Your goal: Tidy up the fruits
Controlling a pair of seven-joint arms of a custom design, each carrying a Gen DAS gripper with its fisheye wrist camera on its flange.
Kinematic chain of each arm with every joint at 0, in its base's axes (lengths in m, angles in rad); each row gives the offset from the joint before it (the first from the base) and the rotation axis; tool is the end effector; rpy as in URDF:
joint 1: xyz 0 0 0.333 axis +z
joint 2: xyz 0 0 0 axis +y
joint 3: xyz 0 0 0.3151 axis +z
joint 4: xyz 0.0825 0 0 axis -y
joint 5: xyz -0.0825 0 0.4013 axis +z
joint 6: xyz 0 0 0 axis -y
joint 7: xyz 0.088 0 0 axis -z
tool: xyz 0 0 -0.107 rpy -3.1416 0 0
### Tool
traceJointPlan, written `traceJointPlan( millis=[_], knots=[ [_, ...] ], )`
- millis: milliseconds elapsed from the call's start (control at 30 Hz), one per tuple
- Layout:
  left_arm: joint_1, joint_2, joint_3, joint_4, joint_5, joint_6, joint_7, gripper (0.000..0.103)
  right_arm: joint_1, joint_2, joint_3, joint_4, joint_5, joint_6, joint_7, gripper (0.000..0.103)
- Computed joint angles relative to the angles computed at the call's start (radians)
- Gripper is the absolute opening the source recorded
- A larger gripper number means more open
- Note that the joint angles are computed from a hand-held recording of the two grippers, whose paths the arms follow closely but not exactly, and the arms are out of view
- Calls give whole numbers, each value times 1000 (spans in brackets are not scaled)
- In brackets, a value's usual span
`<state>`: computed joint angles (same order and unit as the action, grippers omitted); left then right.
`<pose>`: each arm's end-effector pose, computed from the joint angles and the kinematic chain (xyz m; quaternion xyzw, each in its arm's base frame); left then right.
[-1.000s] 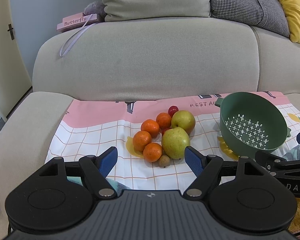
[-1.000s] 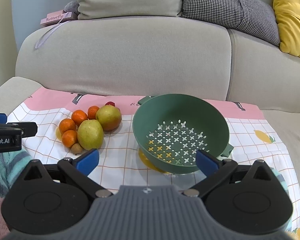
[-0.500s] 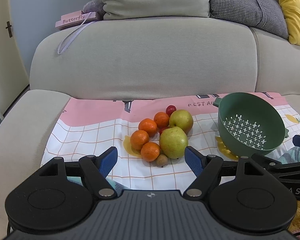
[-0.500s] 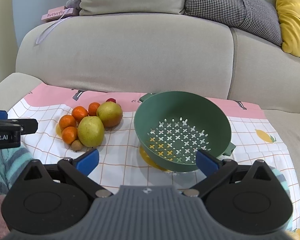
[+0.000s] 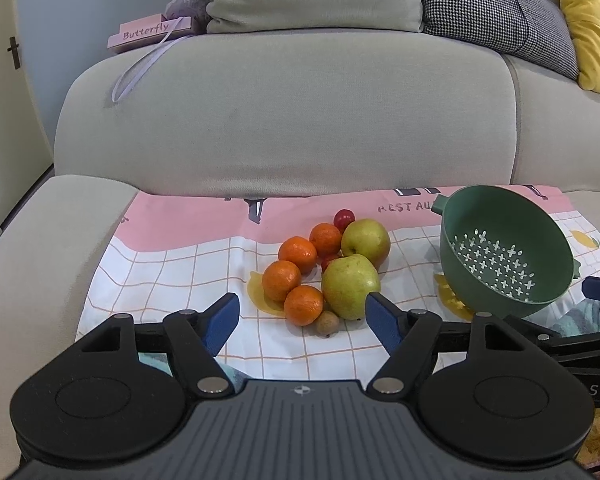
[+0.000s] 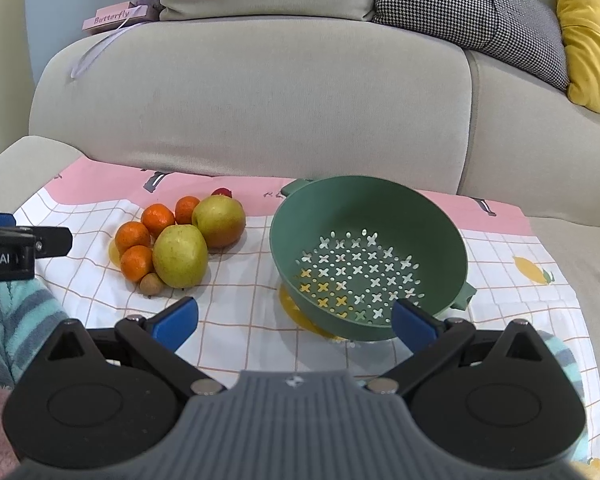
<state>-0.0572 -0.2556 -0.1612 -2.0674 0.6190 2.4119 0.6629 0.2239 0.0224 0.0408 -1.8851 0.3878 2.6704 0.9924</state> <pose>0.5298 -0.1226 0.6037 -0.7503 0.5314 -0.2076 0.3339 0.6134 0.1543 0.5728 -0.8059 0.4427 -0.2099 0.3325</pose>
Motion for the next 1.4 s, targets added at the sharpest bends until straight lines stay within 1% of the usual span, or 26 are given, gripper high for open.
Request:
traceJointPlan(
  millis=[133, 167, 233, 300, 333, 367, 433, 500, 567, 633, 667, 800, 900, 1067, 1100, 1200, 1333, 1400],
  knots=[
    [1, 4, 16, 1, -23, 14, 46, 81, 3, 14, 8, 10, 77, 4, -92, 98],
    [2, 3, 22, -2, -32, 24, 59, 77, 4, 15, 11, 11, 110, 4, -132, 96],
    [3, 2, 35, -10, -60, 45, 87, 73, 6, 25, 16, 25, 162, -15, -209, 82],
    [4, 5, 48, -13, -102, 58, 116, 67, 8, 44, 19, 51, 186, -53, -258, 73],
    [4, 9, 56, -12, -128, 62, 131, 67, 9, 52, 20, 60, 189, -64, -270, 68],
    [4, 14, 62, -11, -152, 66, 147, 67, 11, 62, 22, 71, 195, -76, -287, 65],
    [9, 27, 65, -2, -179, 60, 172, 66, 14, 83, 27, 93, 208, -94, -323, 52],
    [13, 44, 62, 13, -186, 42, 197, 66, 17, 103, 33, 112, 221, -102, -358, 48],
    [15, 62, 66, 26, -208, 38, 233, 66, 22, 129, 37, 138, 219, -105, -370, 48],
    [14, 76, 77, 35, -256, 47, 284, 66, 26, 160, 37, 178, 209, -131, -361, 48],
    [17, 87, 78, 46, -268, 39, 295, 66, 28, 176, 38, 199, 202, -148, -352, 48],
    [36, 128, 81, 83, -297, 26, 324, 66, 51, 254, 33, 288, 129, -173, -282, 49],
    [49, 160, 84, 116, -325, 0, 345, 66, 53, 312, 40, 365, 112, -227, -262, 49],
    [67, 217, 85, 164, -407, -31, 385, 65, 79, 386, 38, 452, 51, -266, -230, 52],
    [70, 228, 84, 173, -423, -37, 392, 63, 85, 397, 35, 466, 35, -268, -220, 52],
    [79, 255, 80, 195, -465, -50, 420, 61, 101, 437, 25, 515, -8, -287, -182, 52],
    [92, 287, 75, 221, -509, -61, 439, 61, 97, 479, 28, 576, -17, -333, -150, 58],
    [97, 301, 72, 235, -527, -71, 446, 60, 94, 492, 34, 594, -14, -350, -150, 59]
  ],
)
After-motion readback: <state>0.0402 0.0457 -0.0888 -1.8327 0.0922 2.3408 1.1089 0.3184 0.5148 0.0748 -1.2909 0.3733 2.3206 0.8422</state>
